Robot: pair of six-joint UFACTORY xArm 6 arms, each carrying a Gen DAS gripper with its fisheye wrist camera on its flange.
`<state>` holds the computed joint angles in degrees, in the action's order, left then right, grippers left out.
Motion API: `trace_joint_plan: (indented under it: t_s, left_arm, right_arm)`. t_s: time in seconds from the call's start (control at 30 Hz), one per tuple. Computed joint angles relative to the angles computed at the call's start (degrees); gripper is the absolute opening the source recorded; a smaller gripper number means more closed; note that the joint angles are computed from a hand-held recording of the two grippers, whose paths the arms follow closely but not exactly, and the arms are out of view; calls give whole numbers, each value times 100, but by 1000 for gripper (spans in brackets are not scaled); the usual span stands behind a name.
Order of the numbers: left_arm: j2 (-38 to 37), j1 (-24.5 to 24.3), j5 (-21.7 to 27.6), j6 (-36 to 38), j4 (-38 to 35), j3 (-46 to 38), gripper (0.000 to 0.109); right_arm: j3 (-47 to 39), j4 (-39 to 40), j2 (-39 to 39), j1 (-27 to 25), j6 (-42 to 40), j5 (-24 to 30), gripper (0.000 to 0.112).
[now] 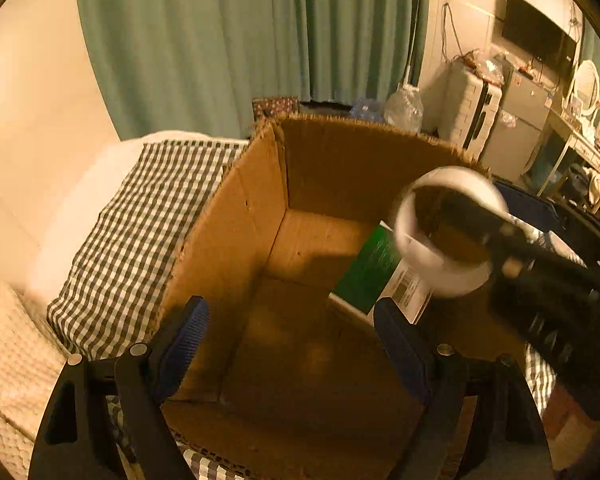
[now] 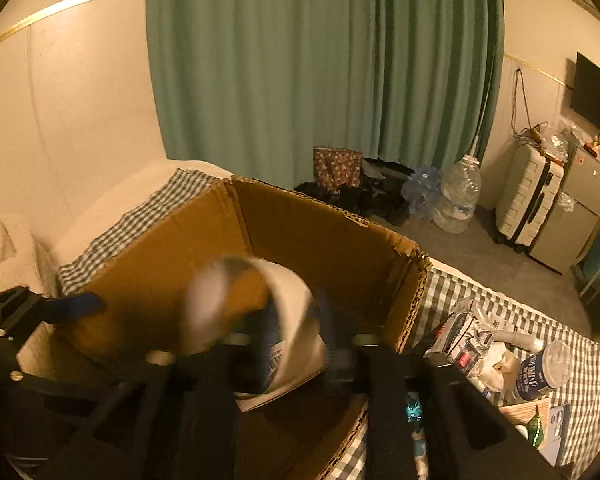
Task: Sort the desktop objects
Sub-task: 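Open the left tool to drop the green box into the cardboard box, then withdraw the left tool from the cardboard box back over the clutter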
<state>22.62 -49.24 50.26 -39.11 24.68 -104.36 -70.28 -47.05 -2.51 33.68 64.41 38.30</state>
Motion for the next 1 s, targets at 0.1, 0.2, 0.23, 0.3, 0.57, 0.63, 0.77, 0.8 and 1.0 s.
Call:
trace_joint_plan:
  t_s: [0.1,0.2,0.23,0.3,0.57,0.63,0.77,0.8,1.0]
  left_arm:
    - [-64,-2,-99,-72,51,48,87]
    - [-94,-37,-69,-131,172,36,87]
    - [-130,-50,-88,-164,208,66,87]
    - [-217,-45,-186,-220,237,150,87]
    - [-402,-85,-369,-422,487,256,87]
    - [-484,-110,-485,-508,602,323,87]
    - [-543,-255,-523,-687,858,254,87]
    - [-533,-302,-485,-681,911,195,87]
    - [-401,-558,-415,-705,1254,-169,88]
  right_arm:
    - [79,-315,-108,42,258,56,61]
    - [118,-462,-239,76,353,211,64]
    - [121,-482,-269,66,370,209,68]
    - [116,-564,-341,133,444,309,71]
    - [130,-948,-766,483,655,1008,71]
    - [187,-1055,-925,553,763,1168,72]
    - [387,-1308,-1327,731,1032,1507,74]
    - [428,-1373,-1415,783,1087,1595,75]
    - [705,-1666,-2038,1093,1258,2177,78]
